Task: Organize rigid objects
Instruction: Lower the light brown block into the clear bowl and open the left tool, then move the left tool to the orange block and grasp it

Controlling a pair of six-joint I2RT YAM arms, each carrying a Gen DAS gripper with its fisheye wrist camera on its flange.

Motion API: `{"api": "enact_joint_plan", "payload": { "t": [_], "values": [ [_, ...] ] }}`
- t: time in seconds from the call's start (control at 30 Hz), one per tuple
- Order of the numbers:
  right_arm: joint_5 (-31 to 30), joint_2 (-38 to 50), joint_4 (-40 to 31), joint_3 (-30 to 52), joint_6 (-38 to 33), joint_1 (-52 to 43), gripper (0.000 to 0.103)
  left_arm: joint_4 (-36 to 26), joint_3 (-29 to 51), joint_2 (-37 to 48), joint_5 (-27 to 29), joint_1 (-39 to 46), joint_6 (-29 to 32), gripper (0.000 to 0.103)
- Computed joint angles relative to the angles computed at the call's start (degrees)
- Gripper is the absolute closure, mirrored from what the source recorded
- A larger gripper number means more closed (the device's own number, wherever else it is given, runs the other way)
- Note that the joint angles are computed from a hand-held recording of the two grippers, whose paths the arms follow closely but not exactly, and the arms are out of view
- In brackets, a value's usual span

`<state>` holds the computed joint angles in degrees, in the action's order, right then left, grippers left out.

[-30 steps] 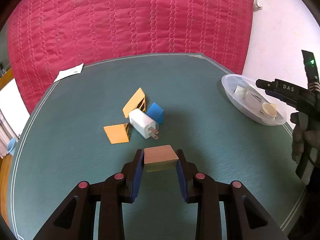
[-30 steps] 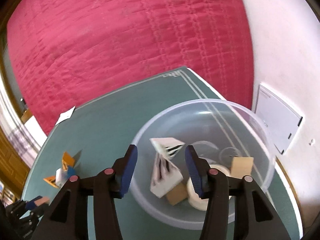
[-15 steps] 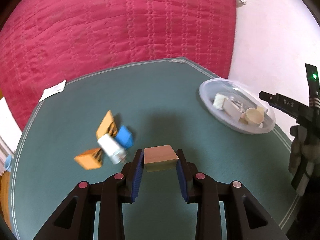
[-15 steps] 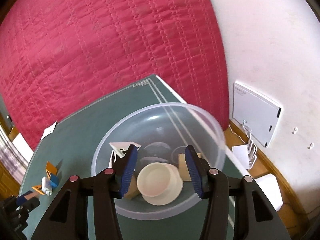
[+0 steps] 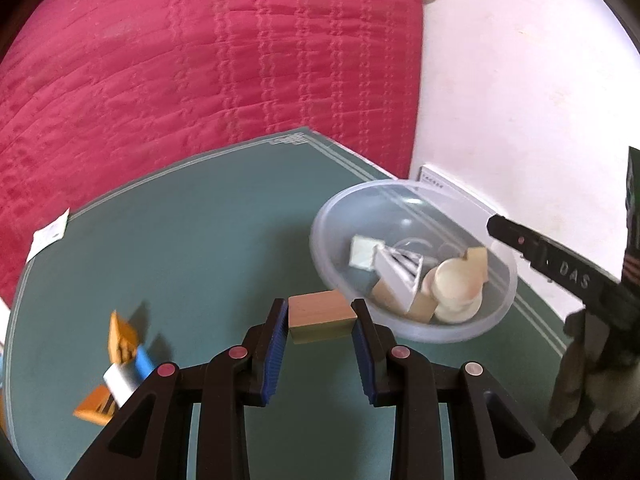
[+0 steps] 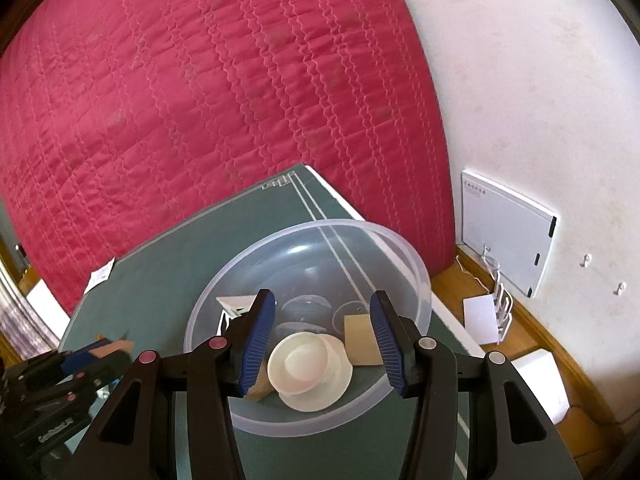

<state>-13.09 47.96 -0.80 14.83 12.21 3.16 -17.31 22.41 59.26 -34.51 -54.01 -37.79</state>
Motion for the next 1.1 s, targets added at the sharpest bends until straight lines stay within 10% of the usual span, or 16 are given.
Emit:
{"api": "enact_joint_plan", "payload": {
  "t": [0.37, 0.5, 1.1],
  "values": [
    [-0.4, 0.2, 0.4, -0.4, -0.4, -0.1, 0.052, 15.7, 3.8, 14.5, 7.2, 5.9, 7.6, 0.069],
    [0.6, -0.5, 0.4, -0.9, -0.4, 1.0, 0.052, 16.2, 3.0, 14.8, 7.7, 6.8, 5.9, 0.039],
    [3.5, 0.0, 1.1, -1.8, 0.1, 4.7, 0.052, 8.5, 0.6, 12.0, -3.2, 2.4, -0.4, 0.014]
  ]
}}
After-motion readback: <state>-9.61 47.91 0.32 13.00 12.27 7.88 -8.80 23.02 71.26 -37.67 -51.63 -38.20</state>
